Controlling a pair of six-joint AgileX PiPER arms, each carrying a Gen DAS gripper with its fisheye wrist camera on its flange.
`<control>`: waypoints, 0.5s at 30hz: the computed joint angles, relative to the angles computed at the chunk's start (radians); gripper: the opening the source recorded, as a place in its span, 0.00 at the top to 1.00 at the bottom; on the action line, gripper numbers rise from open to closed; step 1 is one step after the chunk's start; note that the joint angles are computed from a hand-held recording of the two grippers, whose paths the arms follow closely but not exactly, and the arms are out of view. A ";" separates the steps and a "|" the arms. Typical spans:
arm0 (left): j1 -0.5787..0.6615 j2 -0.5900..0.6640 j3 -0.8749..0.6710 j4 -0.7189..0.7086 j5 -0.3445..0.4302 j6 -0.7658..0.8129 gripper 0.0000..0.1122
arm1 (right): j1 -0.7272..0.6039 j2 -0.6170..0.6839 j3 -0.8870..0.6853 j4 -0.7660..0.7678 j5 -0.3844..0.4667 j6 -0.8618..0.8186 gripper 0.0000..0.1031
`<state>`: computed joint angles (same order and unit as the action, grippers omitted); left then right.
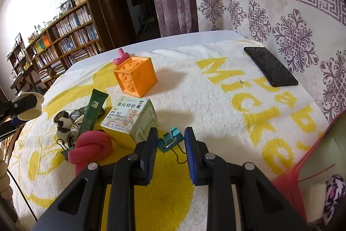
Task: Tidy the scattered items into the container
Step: 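Grasp the teal binder clip with the right gripper while the left holds the cup, then carry the cup and binder clip over the tin with both grippers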
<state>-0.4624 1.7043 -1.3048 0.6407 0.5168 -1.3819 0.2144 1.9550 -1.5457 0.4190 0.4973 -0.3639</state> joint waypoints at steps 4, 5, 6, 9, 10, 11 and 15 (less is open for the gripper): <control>-0.015 -0.008 0.001 0.037 0.003 -0.016 0.45 | 0.001 -0.072 0.071 -0.006 -0.040 0.032 0.73; -0.021 -0.010 -0.001 0.046 0.005 -0.018 0.45 | 0.001 -0.098 0.097 0.007 -0.048 0.027 0.73; -0.026 -0.010 -0.003 0.048 0.006 -0.015 0.45 | 0.001 -0.125 0.123 0.015 -0.055 0.024 0.73; -0.036 -0.011 -0.009 0.031 -0.004 0.010 0.45 | 0.000 -0.205 0.199 0.020 -0.078 0.026 0.73; -0.041 -0.011 -0.010 0.027 -0.008 0.018 0.45 | -0.004 -0.237 0.227 0.022 -0.085 0.029 0.73; -0.045 -0.011 -0.012 0.021 -0.011 0.027 0.45 | -0.010 -0.265 0.249 0.023 -0.089 0.035 0.73; -0.078 -0.014 -0.030 0.032 -0.006 0.036 0.45 | -0.046 -0.366 0.327 0.019 -0.099 0.060 0.73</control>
<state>-0.5405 1.6905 -1.3346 0.6730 0.5112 -1.3463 0.1685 1.5889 -1.2188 0.4384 0.3981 -0.3036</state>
